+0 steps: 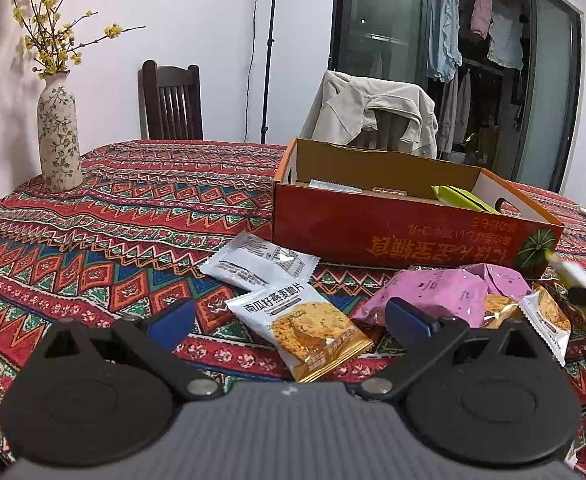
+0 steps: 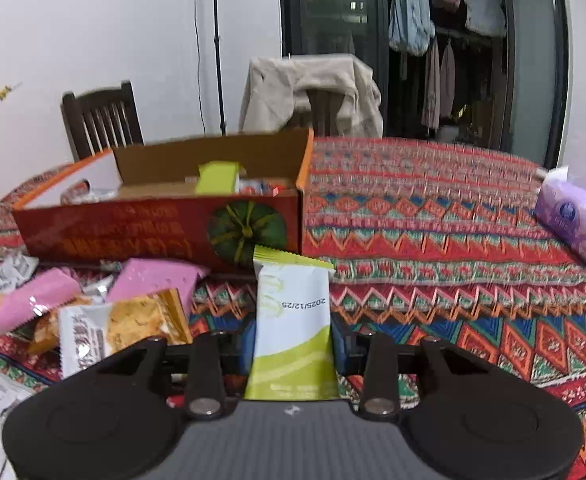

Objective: Organize snacks
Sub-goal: 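Grasp the pumpkin-seed oat crisp packet with the left gripper and lift it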

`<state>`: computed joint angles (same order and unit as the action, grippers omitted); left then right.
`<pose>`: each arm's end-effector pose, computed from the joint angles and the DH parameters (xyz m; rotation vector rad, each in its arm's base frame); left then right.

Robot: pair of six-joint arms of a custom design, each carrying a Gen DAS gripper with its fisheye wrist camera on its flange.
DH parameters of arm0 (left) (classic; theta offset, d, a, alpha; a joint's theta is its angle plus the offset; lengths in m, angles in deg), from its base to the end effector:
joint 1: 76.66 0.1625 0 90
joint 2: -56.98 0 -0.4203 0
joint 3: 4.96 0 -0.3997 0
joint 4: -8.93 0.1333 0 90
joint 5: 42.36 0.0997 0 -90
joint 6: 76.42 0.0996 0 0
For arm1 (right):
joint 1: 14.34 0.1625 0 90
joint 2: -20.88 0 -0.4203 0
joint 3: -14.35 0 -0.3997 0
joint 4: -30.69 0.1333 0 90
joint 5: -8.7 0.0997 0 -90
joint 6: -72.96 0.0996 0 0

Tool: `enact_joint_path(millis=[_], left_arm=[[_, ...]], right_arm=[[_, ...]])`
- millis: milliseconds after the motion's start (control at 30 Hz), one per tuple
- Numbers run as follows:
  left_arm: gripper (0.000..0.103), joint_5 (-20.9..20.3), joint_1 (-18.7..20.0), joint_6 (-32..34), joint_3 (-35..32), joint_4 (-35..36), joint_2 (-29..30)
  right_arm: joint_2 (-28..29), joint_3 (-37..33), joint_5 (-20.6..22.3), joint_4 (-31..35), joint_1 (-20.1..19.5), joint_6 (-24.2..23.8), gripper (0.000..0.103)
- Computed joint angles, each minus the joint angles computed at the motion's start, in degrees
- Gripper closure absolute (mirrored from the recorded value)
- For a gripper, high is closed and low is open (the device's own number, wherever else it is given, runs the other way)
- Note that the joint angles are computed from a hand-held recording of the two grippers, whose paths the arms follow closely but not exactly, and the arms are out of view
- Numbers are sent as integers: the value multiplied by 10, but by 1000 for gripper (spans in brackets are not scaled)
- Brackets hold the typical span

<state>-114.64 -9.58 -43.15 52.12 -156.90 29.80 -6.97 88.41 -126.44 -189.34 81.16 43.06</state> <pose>-0.1834 -0.8539 0.1609 1.0632 2.3529 -1.0511 0.1323 -0.7194 0.1619 -0.0889 -1.8452 1.3664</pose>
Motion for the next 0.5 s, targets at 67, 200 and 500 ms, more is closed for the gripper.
enact_joint_path(millis=[67, 200, 500], left_arm=[[0, 3, -1, 1, 1, -4, 0], [0, 17, -4, 4, 0, -5, 1], [0, 67, -18, -4, -21, 7, 11]], right_arm=[[4, 2, 15, -41, 1, -21, 67], [4, 8, 32, -70, 2, -34, 67], [5, 8, 42, -82, 3, -45, 67]])
